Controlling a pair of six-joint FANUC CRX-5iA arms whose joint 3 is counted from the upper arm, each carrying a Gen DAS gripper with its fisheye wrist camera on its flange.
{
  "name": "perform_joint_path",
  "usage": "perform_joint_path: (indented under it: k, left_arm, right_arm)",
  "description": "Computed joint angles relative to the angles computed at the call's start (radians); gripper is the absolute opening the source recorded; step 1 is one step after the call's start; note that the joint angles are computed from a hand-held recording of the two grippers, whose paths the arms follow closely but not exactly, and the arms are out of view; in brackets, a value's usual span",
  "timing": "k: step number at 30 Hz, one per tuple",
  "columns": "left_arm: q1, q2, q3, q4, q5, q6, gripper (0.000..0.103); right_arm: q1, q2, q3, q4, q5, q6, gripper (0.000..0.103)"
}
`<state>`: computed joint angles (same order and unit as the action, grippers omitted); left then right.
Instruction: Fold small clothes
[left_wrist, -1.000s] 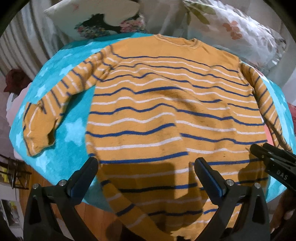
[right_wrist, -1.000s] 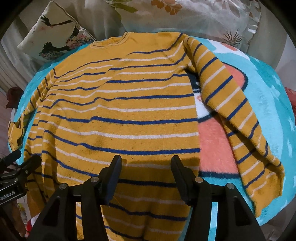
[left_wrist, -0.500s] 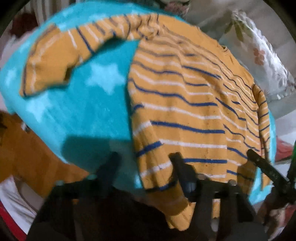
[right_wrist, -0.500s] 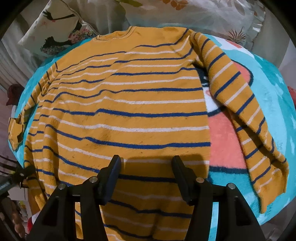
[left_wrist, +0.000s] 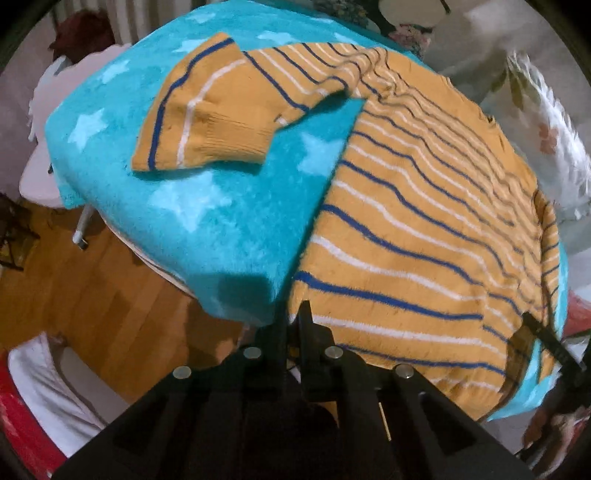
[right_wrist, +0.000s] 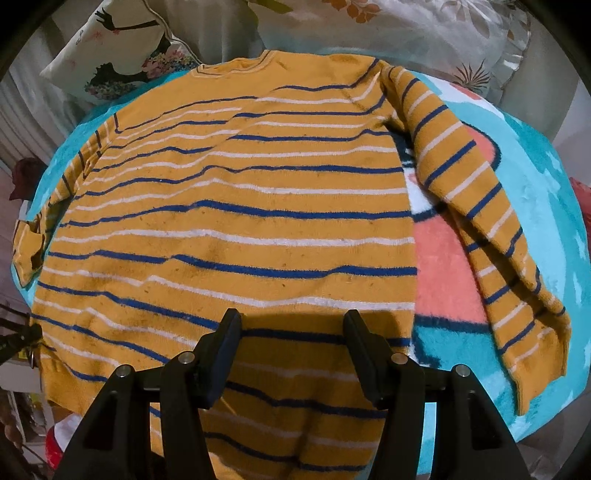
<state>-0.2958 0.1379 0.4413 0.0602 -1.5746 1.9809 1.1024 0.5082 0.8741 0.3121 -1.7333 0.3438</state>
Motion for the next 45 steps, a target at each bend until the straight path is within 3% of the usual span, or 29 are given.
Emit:
perform_joint_path:
  k: [10, 12, 14, 16, 21, 28, 33, 39, 45]
  left_arm:
    - [0.003, -0.024, 0.022, -0.082, -0.022, 0.024, 0.012]
    - [0.005, -0.019, 0.041, -0.088, -0.027, 0.031, 0.020]
    - [-0.006, -0.008, 0.070, -0.096, -0.023, 0.038, 0.036]
    - [-0.027, 0.015, 0.110, -0.101, -0.015, 0.029, 0.045]
    - [-0.108, 0.125, 0.269, -0.119, -0.015, -0.012, 0.063]
    - [-0.193, 0.288, 0.481, -0.066, -0.042, -0.084, 0.070]
    - [-0.212, 0.304, 0.500, -0.079, -0.058, -0.097, 0.070]
    - [-0.145, 0.233, 0.431, -0.173, -0.067, -0.057, 0.070]
    - [-0.013, 0.186, 0.378, -0.224, -0.081, -0.046, 0.072]
  right_arm:
    - [0.002, -0.021, -0.029, 0.012, 0.011, -0.030, 0.062]
    - [0.002, -0.039, -0.055, 0.016, 0.023, -0.046, 0.062]
    - [0.003, -0.052, -0.075, 0.029, 0.028, -0.065, 0.062]
    - [0.005, -0.072, -0.102, 0.046, 0.034, -0.087, 0.062]
    - [0.008, -0.130, -0.182, 0.078, 0.041, -0.160, 0.062]
    - [0.011, -0.199, -0.278, 0.063, 0.048, -0.262, 0.062]
    - [0.019, -0.207, -0.292, 0.061, 0.044, -0.280, 0.062]
    - [0.016, -0.176, -0.254, 0.096, 0.057, -0.250, 0.062]
    - [-0.006, -0.059, -0.075, 0.095, 0.026, -0.170, 0.063]
